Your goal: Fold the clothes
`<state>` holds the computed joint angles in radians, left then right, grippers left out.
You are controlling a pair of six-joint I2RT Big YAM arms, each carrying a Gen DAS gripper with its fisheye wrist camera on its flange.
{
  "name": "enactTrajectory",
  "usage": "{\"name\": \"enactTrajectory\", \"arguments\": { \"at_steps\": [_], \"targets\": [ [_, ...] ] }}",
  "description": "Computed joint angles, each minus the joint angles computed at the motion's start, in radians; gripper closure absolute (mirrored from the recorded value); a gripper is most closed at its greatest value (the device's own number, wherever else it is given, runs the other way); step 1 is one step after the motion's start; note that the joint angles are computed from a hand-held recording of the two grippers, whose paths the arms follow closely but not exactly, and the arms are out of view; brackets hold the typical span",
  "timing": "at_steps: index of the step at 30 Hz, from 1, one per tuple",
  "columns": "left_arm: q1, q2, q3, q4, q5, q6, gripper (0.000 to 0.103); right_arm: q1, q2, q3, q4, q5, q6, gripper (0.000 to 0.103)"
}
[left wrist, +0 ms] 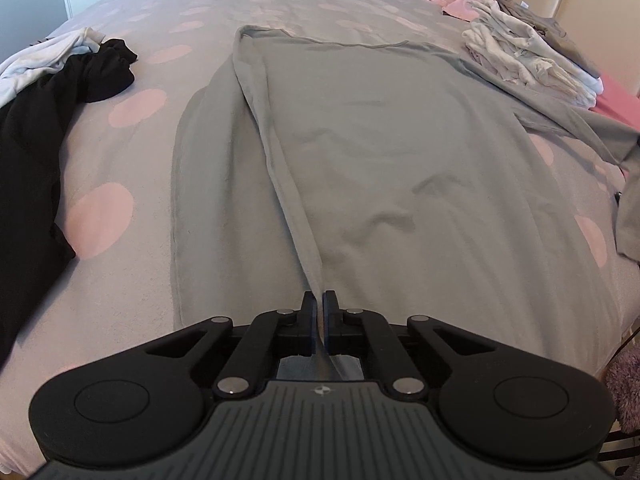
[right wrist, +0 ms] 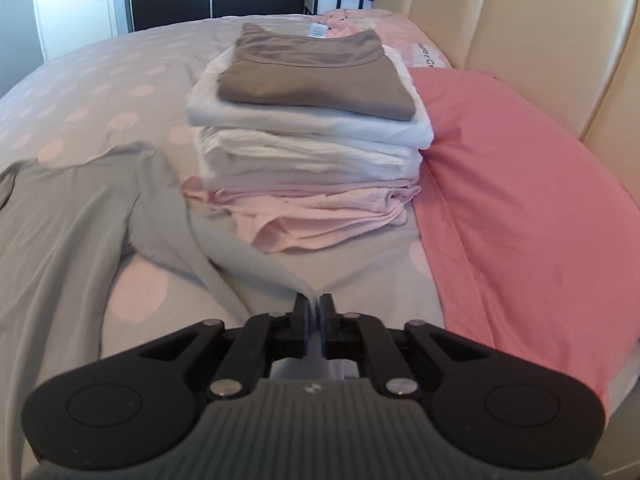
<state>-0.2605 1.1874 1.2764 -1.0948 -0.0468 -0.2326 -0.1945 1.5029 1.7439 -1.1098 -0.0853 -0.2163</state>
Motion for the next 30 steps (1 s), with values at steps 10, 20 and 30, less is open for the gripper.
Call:
{"name": "enactTrajectory", "arguments": {
  "at_steps": [10,20,30],
  "targets": [
    [-0.002,0.011,0.009,-0.005,-0.004,0.004,0.102,0.001,-0.082,-0.118,0.072,-0.041,-0.058,0.081],
    [-0.021,0.038,0.034,-0.037,-0.032,0.018,0.101,0.098,-0.191,-0.313,-0.052,-0.079,-0.245,0.071],
    [-0.027,0.039,0.037,-0.038,-0.041,-0.01,0.101,0.095,-0.181,-0.318,-0.059,-0.005,-0.292,0.098]
  ]
}}
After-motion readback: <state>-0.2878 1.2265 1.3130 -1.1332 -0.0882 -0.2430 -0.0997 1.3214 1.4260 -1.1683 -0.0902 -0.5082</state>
